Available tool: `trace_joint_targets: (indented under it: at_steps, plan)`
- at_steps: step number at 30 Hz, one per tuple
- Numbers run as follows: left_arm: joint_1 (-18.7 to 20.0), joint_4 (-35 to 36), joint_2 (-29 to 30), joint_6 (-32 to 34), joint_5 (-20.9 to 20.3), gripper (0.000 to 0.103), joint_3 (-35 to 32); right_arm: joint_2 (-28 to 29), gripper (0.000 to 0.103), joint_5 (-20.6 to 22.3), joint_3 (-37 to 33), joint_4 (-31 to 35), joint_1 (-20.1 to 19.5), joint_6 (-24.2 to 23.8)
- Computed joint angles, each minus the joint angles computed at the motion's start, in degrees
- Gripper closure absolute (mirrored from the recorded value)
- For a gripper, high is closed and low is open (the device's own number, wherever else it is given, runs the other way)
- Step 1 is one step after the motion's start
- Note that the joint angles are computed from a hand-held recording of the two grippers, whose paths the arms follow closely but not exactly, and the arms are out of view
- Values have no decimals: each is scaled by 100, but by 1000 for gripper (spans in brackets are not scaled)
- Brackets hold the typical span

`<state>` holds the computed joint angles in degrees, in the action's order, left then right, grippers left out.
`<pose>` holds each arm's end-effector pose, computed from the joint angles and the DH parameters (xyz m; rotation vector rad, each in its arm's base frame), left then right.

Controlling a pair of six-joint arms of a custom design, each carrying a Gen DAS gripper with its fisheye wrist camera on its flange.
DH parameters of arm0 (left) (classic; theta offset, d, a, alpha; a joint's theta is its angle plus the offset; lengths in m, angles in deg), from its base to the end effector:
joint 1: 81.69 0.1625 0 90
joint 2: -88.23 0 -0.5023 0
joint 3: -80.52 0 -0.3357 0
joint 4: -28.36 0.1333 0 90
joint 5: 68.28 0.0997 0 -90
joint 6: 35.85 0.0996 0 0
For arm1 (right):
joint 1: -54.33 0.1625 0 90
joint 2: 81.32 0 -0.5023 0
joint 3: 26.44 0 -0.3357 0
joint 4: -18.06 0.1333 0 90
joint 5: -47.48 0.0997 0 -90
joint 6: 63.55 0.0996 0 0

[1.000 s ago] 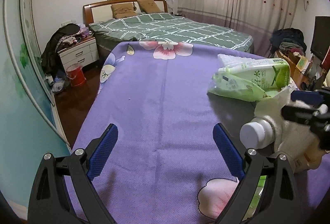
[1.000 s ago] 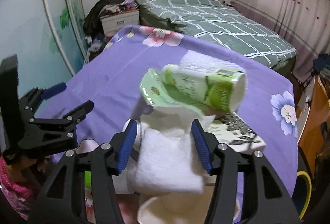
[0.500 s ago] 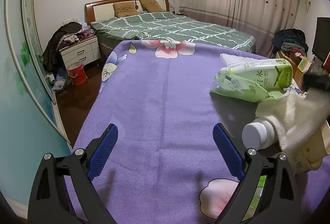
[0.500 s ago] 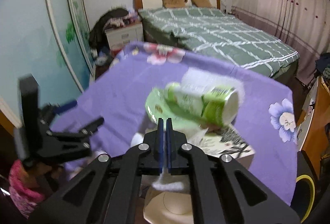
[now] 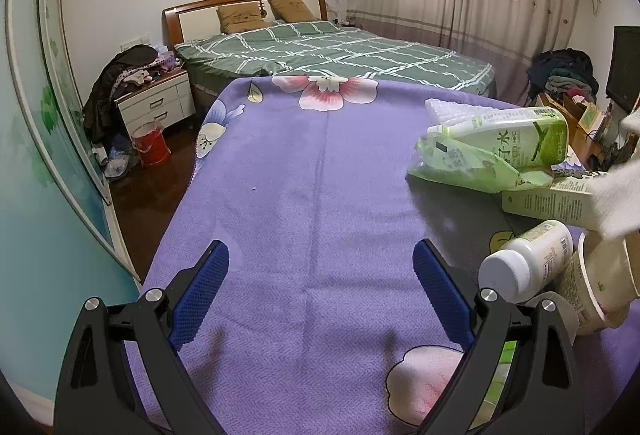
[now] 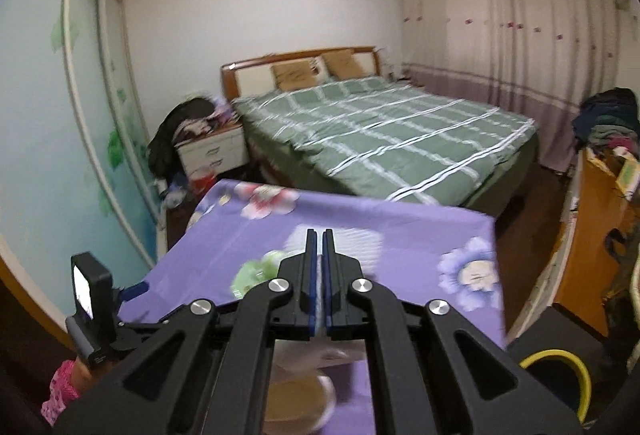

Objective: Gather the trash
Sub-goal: 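Carry the white tissue into the yellow bin and open the right gripper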

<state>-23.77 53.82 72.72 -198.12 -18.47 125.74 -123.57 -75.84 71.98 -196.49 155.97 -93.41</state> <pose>-0.2241 -0.7296 0.0110 0.7578 2.2836 -0.8531 0.2127 -0.6431 0.2834 0.3421 -2.0984 1.2988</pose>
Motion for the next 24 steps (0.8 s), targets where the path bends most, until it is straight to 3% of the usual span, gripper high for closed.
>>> trace_joint_targets:
  at_steps: [11, 16, 24]
  plan:
    - [-51, -124, 4, 185, -100, 11, 67, -716, 100, -881, 855, -1167, -381, -41]
    - [-72, -158, 18, 268, -106, 11, 80, -1007, 100, -1195, 1312, -1460, -798, 244]
    - [-133, -247, 31, 398, -85, 11, 157, -1295, 100, -1260, 1946, -1515, -1657, 1077]
